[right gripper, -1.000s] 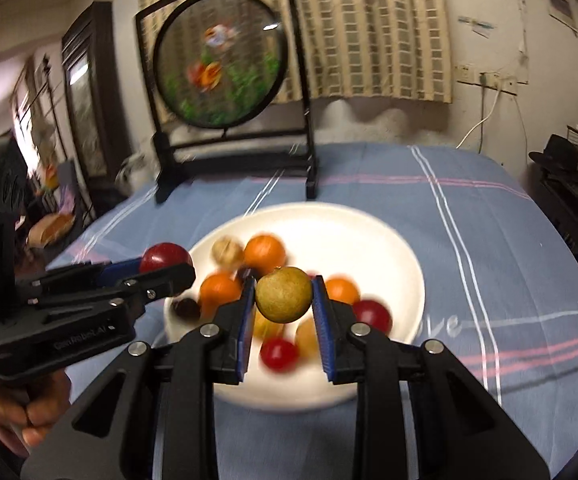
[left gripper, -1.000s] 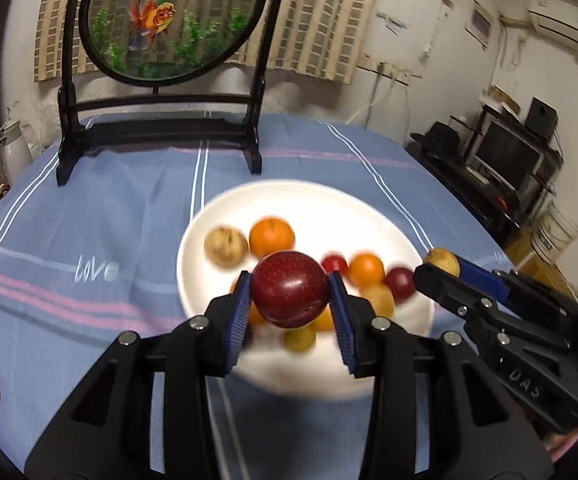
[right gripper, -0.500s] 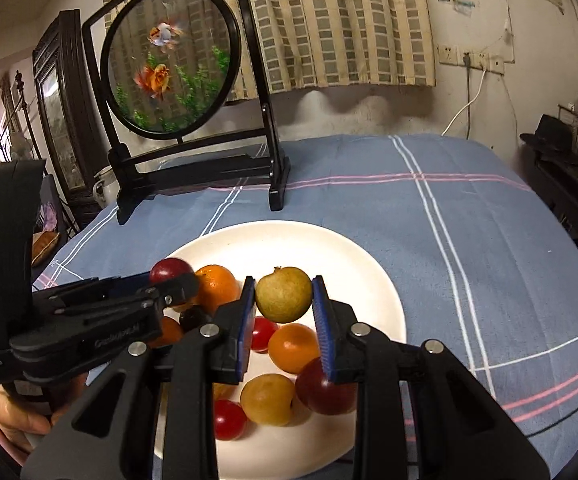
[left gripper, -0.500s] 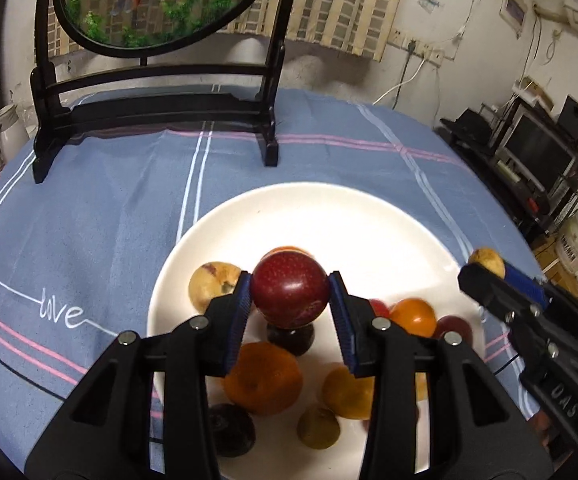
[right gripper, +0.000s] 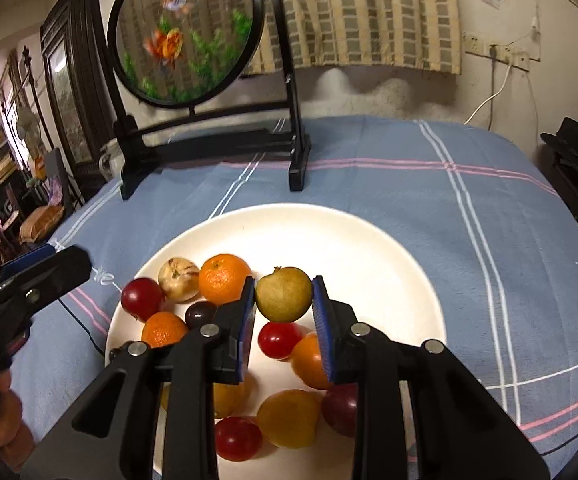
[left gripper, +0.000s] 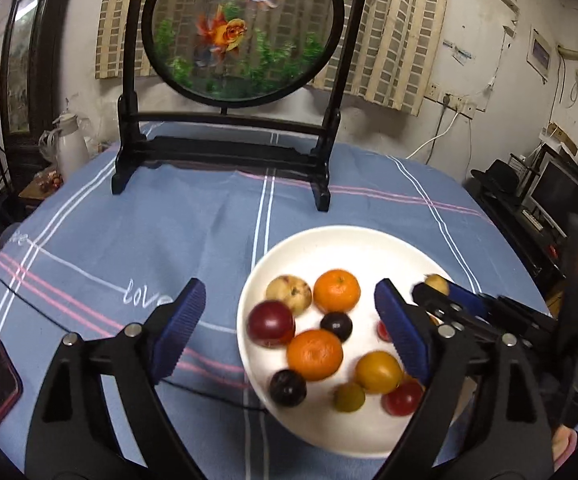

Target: Organize fruits

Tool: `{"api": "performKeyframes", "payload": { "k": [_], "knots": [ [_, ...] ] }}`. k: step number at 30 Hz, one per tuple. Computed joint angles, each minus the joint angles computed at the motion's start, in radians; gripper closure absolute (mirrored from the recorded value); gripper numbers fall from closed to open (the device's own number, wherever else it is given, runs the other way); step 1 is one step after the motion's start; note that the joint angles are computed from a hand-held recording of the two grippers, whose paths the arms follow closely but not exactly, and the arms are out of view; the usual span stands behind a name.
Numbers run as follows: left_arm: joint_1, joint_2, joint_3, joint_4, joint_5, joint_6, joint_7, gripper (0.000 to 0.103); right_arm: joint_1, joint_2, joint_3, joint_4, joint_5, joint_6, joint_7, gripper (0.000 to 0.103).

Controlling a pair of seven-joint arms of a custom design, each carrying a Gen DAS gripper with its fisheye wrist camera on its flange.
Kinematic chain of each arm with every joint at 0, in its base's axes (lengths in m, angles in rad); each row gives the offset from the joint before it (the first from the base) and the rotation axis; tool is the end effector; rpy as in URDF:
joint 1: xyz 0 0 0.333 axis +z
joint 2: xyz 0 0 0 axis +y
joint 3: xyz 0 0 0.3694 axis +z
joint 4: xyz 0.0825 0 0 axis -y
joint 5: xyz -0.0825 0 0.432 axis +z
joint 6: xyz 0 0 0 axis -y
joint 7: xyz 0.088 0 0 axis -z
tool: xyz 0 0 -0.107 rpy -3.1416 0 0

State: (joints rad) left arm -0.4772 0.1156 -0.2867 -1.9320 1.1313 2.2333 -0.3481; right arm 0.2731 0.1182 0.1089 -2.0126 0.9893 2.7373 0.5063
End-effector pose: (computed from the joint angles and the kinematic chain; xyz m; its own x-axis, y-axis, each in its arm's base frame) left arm 0.4998 -0.4319 0.4941 0.4026 -0.8996 0.1692 -0.5023 -0.3716 -0.7808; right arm 0.6247 0.2134 0.4780 0.6369 -0.7533 -0.1637 -0.5940 -0.3442 -0.7271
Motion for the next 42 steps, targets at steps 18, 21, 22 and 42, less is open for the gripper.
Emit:
{"api": "performKeyframes", "payload": {
  "k": [18,21,22,42],
  "knots": [
    [-0.018,-0.014,-0.013,-0.018,-0.017,-0.059,0.027,0.006,0.008,-0.045,-0.008,-0.044,-0.116,0.005,0.084,0.038],
    [-0.027,-0.012,-0.022,-0.016,-0.026,-0.088,0.053,0.005,0.010,-0.084,-0.012,-0.076,-0.086,0.004,0.058,0.033],
    [-0.032,-0.013,-0.026,-0.016,-0.027,-0.102,0.059,0.005,0.010,-0.098,-0.015,-0.088,-0.075,-0.003,0.051,0.032],
    [-0.129,-0.054,-0.104,-0.111,-0.071,-0.227,0.072,0.002,0.024,-0.431,-0.138,-0.485,0.082,0.103,-0.265,0.001]
  ]
}}
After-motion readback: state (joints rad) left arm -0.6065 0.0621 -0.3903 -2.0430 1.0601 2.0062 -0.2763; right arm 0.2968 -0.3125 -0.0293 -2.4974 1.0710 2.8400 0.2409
